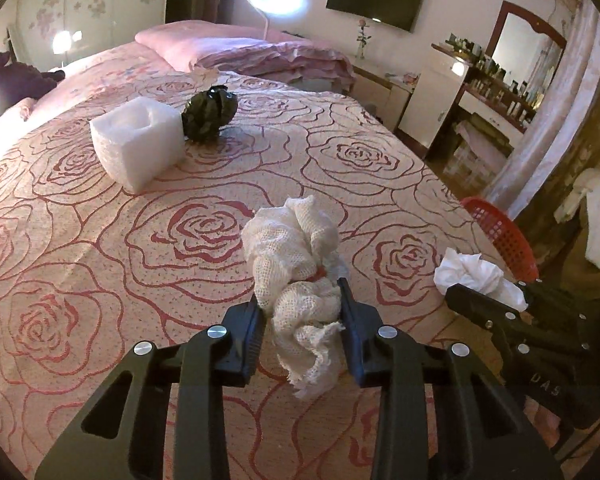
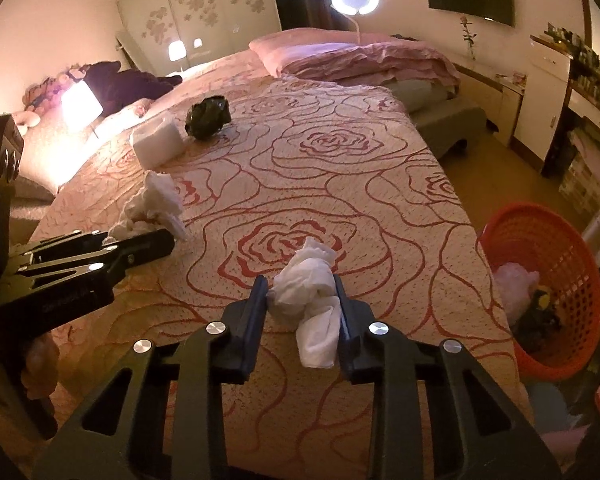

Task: Collect trash
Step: 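Carry the mesh cloth and tissue over the red wastebasket with both tools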

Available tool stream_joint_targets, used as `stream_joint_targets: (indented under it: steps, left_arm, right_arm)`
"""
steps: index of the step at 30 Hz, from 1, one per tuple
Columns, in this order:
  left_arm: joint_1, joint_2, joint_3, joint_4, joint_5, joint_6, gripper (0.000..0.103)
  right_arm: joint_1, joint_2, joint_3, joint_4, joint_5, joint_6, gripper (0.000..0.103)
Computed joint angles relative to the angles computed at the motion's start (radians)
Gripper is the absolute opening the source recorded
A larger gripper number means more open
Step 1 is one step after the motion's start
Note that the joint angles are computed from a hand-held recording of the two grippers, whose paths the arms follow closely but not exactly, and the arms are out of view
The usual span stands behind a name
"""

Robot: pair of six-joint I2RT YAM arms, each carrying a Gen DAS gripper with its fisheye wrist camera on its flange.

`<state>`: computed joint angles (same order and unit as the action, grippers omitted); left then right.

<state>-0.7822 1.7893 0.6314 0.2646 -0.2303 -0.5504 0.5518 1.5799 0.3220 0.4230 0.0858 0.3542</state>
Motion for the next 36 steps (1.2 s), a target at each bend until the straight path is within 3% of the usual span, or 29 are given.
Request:
stream_joint_targets:
  steps: [18, 36]
  left_arm:
    - [-0.014, -0.033, 0.008, -0.024, -0.023, 0.0, 0.032]
    - [-0.061, 0.053, 0.161, -0.089, -0.023, 0.059, 0.032]
  right_arm:
    - [-0.07, -0.144, -0.042, -0.046, -0.033, -0.001, 0.03]
    - [-0.213, -0.232, -0.089, -0.045, -0.104, -0.021, 0.03]
